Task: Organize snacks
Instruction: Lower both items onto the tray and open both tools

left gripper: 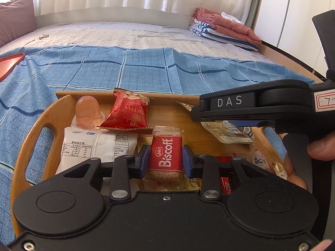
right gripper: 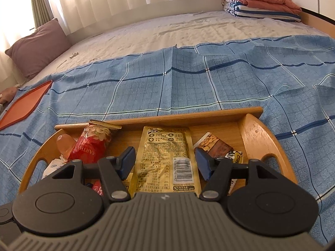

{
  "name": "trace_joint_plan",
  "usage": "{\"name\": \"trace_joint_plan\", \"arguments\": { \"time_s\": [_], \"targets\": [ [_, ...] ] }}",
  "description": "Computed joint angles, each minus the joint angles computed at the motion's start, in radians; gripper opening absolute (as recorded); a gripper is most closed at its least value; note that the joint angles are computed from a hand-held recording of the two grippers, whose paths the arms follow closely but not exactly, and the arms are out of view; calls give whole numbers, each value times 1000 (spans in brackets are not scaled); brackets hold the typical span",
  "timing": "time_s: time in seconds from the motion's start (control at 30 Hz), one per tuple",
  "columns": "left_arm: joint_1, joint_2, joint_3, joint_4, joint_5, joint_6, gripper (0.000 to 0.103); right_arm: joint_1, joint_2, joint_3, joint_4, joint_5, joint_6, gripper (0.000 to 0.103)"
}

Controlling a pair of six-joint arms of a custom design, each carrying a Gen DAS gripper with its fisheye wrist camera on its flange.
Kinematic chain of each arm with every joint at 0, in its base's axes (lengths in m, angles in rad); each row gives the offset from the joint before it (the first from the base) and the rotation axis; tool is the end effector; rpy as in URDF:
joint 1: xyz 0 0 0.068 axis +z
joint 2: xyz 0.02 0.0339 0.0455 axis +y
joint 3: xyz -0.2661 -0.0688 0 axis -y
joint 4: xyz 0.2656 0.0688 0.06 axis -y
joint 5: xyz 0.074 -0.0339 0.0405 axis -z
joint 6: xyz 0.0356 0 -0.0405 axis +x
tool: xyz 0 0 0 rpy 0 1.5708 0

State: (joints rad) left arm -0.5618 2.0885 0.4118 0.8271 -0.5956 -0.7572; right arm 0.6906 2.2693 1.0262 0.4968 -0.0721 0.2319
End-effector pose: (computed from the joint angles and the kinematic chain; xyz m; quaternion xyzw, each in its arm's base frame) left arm 0.2236 -0.1171 -0.0034 -0.1903 0.8801 0.0103 0.4348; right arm 0.3174 0.2656 0.0108 -0.2222 0.8884 0.2078 0.3439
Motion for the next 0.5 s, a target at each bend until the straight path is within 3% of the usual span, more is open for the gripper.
{"name": "trace_joint_plan", "arguments": {
  "time_s": [0.5],
  "targets": [
    [-7,4,7,-12,-8,4,32,4,14,21,-34,1,-6,66]
  ]
}}
